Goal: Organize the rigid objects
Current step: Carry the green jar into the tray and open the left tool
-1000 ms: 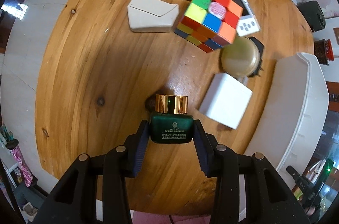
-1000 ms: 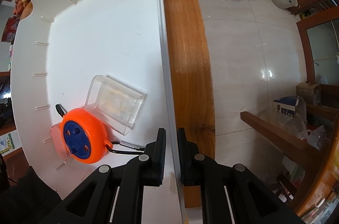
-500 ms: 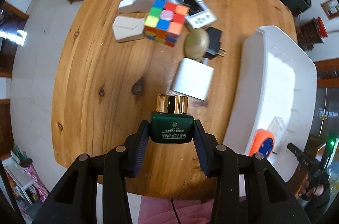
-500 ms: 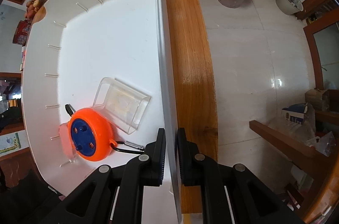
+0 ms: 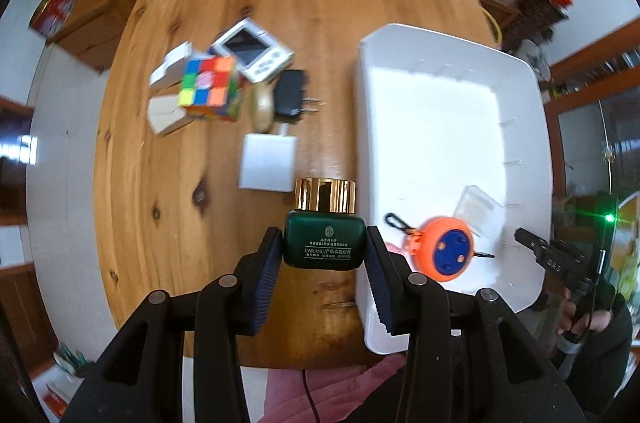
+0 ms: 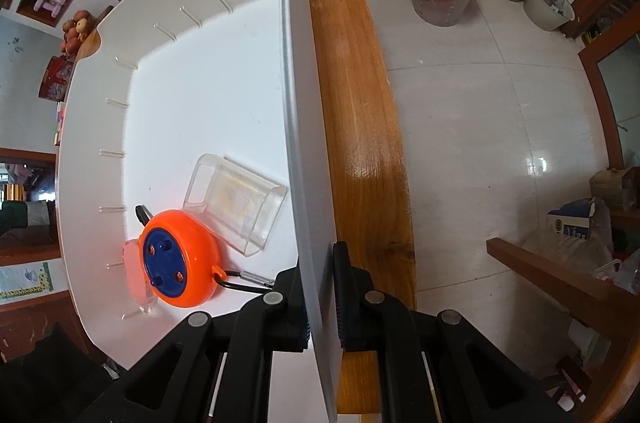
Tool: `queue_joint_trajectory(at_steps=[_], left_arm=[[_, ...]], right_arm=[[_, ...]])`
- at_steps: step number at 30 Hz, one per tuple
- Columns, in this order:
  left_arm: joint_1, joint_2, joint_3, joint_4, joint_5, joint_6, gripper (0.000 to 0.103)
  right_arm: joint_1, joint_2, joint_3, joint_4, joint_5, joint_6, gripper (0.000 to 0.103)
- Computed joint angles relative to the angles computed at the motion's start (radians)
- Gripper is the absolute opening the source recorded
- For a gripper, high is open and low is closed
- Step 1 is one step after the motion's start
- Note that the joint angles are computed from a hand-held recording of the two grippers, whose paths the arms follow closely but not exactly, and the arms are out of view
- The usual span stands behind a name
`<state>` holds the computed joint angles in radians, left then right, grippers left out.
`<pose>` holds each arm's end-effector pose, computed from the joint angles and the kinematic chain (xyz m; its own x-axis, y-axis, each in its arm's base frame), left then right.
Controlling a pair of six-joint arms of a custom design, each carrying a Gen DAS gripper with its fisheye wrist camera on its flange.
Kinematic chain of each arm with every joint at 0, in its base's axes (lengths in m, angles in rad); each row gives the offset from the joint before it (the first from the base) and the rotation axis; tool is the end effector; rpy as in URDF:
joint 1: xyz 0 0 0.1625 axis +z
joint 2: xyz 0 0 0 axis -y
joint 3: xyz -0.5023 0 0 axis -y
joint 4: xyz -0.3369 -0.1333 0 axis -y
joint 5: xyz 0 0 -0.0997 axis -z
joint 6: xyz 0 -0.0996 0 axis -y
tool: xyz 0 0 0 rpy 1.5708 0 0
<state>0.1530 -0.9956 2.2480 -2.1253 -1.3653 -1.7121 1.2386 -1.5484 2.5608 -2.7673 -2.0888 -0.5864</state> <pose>-0.3645 -0.2116 0.1252 -0.7469 -0.2547 -0.6142 -0.1261 0.9612 -0.2453 -0.0196 -0.3144 0.3121 -0.8369 -0.2069 0.5068 -0.1711 0.9783 0.1169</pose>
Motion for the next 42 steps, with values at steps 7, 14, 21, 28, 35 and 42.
queue_joint_trajectory(at_steps=[7, 14, 21, 28, 35, 42], left_arm=[[0.022, 0.073, -0.044, -0.050, -0.009, 0.125, 0.044], [0.042, 0.138, -0.086, -0.080, -0.021, 0.215, 0.044], [0.049, 0.181, -0.111, -0.092, -0.019, 0.282, 0.044], [0.026, 0.181, -0.125, -0.095, 0.059, 0.312, 0.046], [0.011, 0.162, -0.115, -0.067, 0.112, 0.272, 0.057], [-0.047, 0.111, -0.084, -0.011, 0.238, 0.183, 0.057]], right_arm=[[-0.016, -0.010, 0.008, -0.015, 0.024, -0.012, 0.009], [-0.032, -0.015, 0.007, -0.020, 0.040, -0.026, 0.009], [-0.040, -0.018, 0.006, -0.020, 0.053, -0.026, 0.009], [-0.039, -0.017, 0.007, -0.019, 0.051, -0.024, 0.010], [-0.024, -0.010, 0.005, -0.013, 0.037, -0.011, 0.010], [-0.016, -0.012, 0.002, 0.000, 0.031, -0.003, 0.009]])
